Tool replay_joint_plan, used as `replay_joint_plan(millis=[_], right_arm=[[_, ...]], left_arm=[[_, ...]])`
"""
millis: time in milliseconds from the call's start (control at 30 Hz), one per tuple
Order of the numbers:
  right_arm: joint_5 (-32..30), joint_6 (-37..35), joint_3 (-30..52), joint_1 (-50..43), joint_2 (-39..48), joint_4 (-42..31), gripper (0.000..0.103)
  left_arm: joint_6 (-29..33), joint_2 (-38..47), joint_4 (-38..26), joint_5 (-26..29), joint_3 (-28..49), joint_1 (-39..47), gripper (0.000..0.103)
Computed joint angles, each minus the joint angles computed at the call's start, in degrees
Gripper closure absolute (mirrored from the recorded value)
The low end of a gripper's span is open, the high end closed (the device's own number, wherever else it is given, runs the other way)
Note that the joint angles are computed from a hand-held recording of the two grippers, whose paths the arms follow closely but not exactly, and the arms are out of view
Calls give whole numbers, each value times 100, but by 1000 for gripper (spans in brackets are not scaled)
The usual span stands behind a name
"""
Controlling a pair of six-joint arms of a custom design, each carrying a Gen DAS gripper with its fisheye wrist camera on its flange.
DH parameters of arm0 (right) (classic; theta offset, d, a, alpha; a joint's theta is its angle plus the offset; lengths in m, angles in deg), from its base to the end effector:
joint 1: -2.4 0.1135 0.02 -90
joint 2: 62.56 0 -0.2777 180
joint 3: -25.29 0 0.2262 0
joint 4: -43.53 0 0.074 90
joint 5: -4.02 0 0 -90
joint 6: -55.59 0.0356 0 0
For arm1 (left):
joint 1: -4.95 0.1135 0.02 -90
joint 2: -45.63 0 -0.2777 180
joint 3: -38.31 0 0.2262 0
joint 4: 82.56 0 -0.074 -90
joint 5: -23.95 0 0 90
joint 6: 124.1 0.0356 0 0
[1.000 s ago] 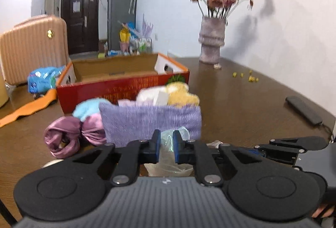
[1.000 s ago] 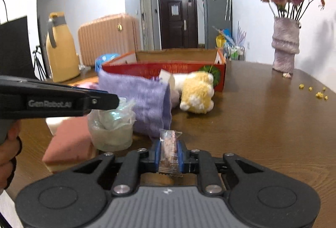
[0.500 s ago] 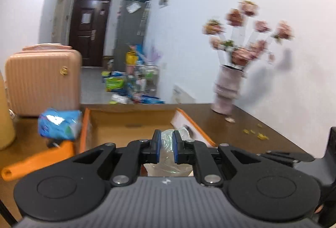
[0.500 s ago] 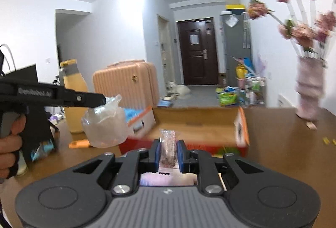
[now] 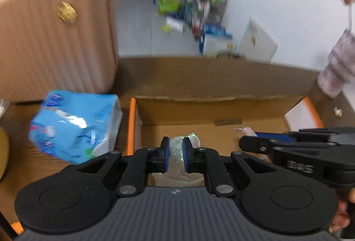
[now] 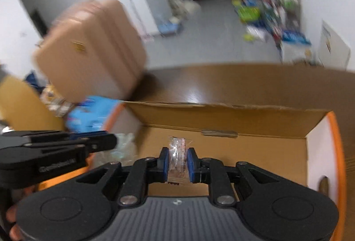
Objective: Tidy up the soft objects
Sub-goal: 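Carry both items into the cardboard box and open both grippers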
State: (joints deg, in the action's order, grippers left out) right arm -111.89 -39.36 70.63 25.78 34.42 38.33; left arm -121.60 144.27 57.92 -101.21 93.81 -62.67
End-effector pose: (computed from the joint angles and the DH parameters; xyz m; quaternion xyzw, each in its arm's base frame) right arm 0.2252 0.1143 0.1230 -0.2906 0.8900 0.2566 0.2401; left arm 0.1103 -0.2141 0.1311 -0.1833 0.9337 0.0053 0.3075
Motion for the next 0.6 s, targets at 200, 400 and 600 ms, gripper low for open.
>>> replay_joint_plan(millis=[200,400,600], right_arm=[[403,413,536,409,1533,567,68],[652,434,214,424,851,458,48],[504,-81,-199,-155,-1422,-935,40]], left_arm=[[540,442,381,329,14,521,58],[12,76,-354,179,165,227,41],[-1618,-304,-2962,-281,1333,-1131,29]])
